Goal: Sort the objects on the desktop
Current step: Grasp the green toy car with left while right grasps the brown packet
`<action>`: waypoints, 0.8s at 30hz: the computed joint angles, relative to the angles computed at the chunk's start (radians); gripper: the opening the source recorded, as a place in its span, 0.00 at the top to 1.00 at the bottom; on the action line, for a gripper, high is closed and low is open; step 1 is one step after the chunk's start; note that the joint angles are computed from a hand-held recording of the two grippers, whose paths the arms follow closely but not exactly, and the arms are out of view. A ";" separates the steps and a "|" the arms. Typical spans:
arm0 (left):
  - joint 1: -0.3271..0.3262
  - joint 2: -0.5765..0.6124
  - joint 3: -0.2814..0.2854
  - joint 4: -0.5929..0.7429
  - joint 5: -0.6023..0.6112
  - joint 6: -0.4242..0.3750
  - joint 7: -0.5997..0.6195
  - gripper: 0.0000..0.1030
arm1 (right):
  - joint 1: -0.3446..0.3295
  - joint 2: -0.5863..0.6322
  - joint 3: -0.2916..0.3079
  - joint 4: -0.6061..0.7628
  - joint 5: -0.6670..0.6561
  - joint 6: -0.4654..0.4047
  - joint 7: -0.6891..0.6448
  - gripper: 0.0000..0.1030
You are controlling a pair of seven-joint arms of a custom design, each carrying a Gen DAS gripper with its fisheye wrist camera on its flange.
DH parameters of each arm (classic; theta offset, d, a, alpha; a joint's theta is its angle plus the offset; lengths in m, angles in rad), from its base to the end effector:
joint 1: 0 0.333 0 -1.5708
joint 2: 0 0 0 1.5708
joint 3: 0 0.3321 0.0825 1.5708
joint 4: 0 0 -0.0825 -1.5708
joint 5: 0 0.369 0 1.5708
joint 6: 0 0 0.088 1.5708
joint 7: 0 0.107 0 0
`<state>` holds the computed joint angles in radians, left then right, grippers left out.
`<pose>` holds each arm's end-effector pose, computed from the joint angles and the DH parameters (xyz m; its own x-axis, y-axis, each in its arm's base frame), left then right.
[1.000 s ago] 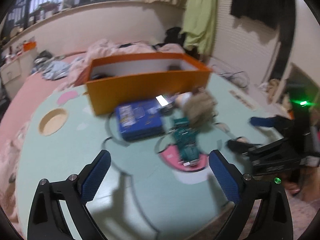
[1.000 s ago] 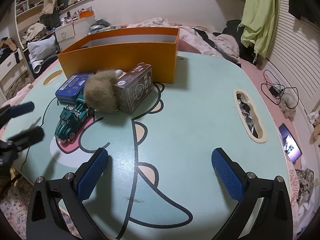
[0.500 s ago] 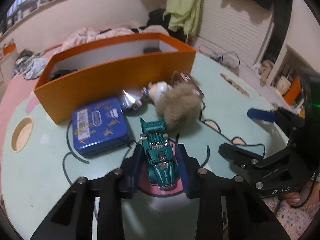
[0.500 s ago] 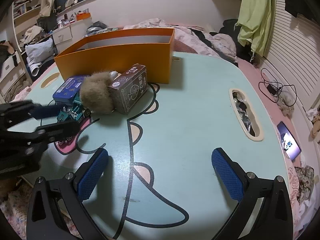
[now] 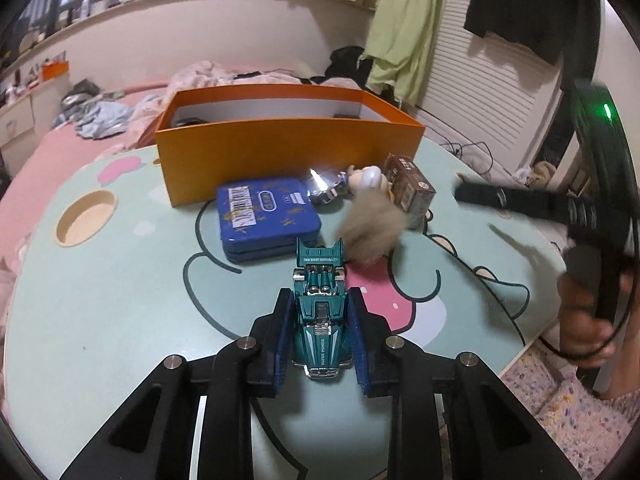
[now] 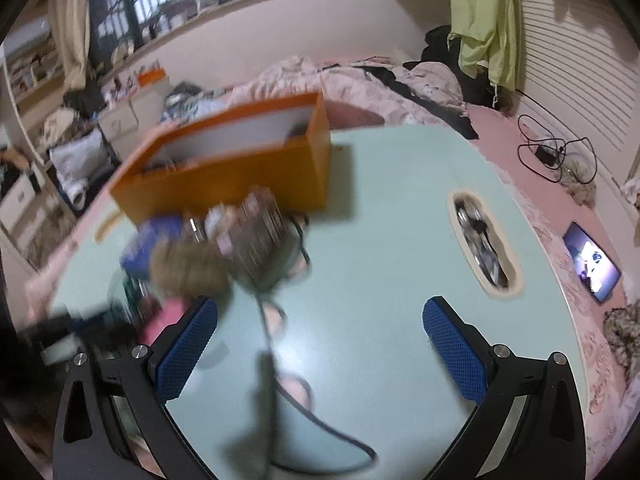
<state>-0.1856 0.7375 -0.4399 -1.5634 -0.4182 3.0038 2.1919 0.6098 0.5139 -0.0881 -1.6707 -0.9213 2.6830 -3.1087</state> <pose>0.6637 -0.3438 0.3373 -0.6416 -0.7452 0.1817 -0.6062 0.3475 -0.7154 0.5939 0.3817 0.3745 -0.2362 -0.9548 -0.1806 -0.6794 0.2951 -0.6717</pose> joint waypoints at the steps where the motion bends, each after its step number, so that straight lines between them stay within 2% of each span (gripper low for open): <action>1: 0.000 0.000 -0.001 -0.002 0.000 0.003 0.000 0.76 | -0.013 0.015 0.008 0.033 0.020 0.005 -0.018 0.02; 3: -0.012 -0.003 0.012 -0.008 0.005 0.019 -0.010 0.76 | -0.024 0.051 0.019 0.103 0.066 -0.016 -0.074 0.09; 5: -0.018 -0.003 0.019 -0.010 0.009 0.029 -0.021 0.76 | -0.025 0.103 0.027 0.198 0.117 -0.073 -0.148 0.15; 7: -0.003 0.000 0.003 -0.012 0.006 0.032 -0.020 0.76 | -0.018 0.138 0.025 0.256 0.155 -0.117 -0.198 0.21; 10: 0.019 0.004 -0.019 -0.014 -0.003 0.033 -0.019 0.76 | -0.012 0.169 0.021 0.290 0.201 -0.129 -0.245 0.39; 12: 0.027 0.005 -0.027 -0.013 -0.007 0.032 -0.018 0.76 | -0.010 0.169 0.018 0.272 0.224 -0.108 -0.250 0.66; 13: 0.029 0.007 -0.029 -0.012 -0.008 0.030 -0.017 0.76 | -0.015 0.161 0.019 0.247 0.237 -0.082 -0.245 0.71; 14: 0.029 0.006 -0.029 -0.013 -0.009 0.031 -0.017 0.76 | -0.017 0.150 0.017 0.218 0.245 -0.052 -0.234 0.81; 17: 0.036 0.007 -0.035 -0.013 -0.013 0.036 -0.015 0.76 | 0.000 0.106 -0.019 0.133 0.224 0.018 -0.169 0.81; 20: 0.089 0.010 -0.098 -0.027 -0.040 0.065 0.017 0.76 | 0.028 0.059 -0.060 0.060 0.165 0.070 -0.084 0.81; 24: 0.136 0.009 -0.151 -0.034 -0.054 0.092 0.050 0.76 | 0.052 0.013 -0.085 0.018 0.069 0.074 -0.001 0.81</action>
<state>-0.0492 0.7464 -0.5911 -1.5977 -0.4725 3.0957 2.2424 0.6623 0.5266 -0.1726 -1.6523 -0.8528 2.7572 -3.1101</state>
